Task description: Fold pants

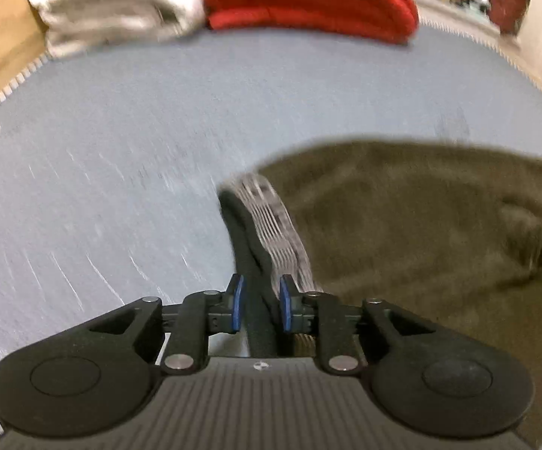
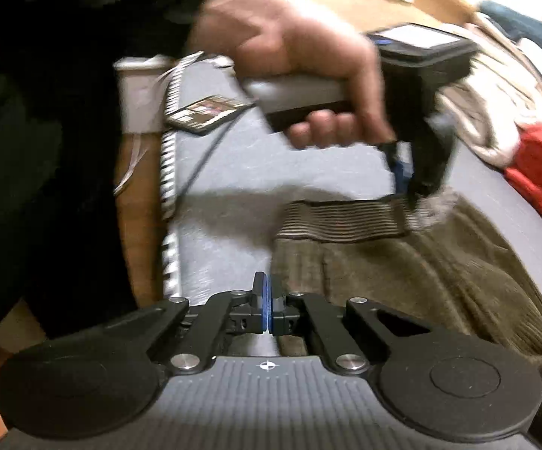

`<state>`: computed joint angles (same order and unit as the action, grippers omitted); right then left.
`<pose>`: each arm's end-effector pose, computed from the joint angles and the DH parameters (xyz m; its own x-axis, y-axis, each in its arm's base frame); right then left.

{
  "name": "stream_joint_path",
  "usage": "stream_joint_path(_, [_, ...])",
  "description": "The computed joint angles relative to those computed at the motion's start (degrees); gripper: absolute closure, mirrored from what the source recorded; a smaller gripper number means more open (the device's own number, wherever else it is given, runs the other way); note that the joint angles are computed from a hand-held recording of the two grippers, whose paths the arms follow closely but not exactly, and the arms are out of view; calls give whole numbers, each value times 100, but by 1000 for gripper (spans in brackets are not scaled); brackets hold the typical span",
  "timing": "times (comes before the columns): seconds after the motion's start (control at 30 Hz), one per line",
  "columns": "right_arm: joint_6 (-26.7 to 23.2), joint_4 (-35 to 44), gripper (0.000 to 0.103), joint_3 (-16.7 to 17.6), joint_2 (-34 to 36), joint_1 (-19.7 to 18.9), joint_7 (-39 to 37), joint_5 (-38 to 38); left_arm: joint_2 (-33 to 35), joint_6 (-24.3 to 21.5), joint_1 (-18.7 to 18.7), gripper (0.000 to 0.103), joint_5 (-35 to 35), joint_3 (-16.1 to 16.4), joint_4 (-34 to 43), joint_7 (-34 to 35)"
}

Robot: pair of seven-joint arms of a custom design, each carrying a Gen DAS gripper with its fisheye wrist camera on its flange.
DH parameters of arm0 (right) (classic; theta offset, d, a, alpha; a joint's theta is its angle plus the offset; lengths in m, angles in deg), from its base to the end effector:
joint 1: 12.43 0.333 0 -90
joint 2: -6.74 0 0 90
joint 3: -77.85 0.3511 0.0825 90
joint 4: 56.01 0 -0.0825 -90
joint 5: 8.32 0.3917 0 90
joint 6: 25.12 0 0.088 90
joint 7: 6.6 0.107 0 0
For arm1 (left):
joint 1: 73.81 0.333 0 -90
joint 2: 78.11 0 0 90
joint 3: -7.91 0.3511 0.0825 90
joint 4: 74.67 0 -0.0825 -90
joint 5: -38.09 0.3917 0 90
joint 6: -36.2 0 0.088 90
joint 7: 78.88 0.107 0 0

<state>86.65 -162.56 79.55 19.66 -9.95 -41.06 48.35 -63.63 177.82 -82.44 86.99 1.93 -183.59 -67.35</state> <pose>0.6226 0.1002 0.4447 0.9754 0.1249 0.1816 0.2199 -0.6091 -0.7620 0.6360 -0.1629 0.4316 0.5037 -0.8636 -0.0197 -0.6832 -0.3844 -0.6209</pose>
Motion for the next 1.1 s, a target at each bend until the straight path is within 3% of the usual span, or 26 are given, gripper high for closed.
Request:
stream_joint_path(0.03, [124, 84, 92, -11, 56, 22, 240, 42, -67, 149, -9, 72, 192, 65, -70, -259])
stream_joint_path(0.1, [317, 315, 70, -29, 218, 38, 824, 76, -129, 423, 24, 65, 424, 137, -154, -719])
stream_joint_path(0.17, [538, 543, 63, -37, 376, 54, 1410, -1, -66, 649, 80, 65, 568, 171, -123, -925])
stream_joint_path(0.37, [1449, 1246, 51, -211, 957, 275, 4010, -1121, 517, 1061, 141, 65, 910, 321, 450, -921])
stream_joint_path(0.47, [1213, 1807, 49, -449, 1398, 412, 5544, -2082, 932, 1223, 78, 63, 1158, 476, 914, -818])
stream_joint_path(0.6, [909, 1962, 49, -165, 1481, 26, 5615, -2096, 1462, 1185, -57, 40, 1289, 667, 1581, -532])
stream_joint_path(0.77, [528, 2203, 49, -99, 1578, -151, 5835, -2219, 2094, 994, -6, 32, 805, 719, 2377, 169])
stream_joint_path(1.0, [2, 2825, 49, -94, 1841, -327, 6207, -2306, 2697, 1313, 425, 31, -401, 407, 2953, 1542])
stream_joint_path(1.1, [-161, 3061, 49, -86, 1965, -408, 6333, -2286, 2827, 1388, 376, 31, -671, 499, 3053, 1805])
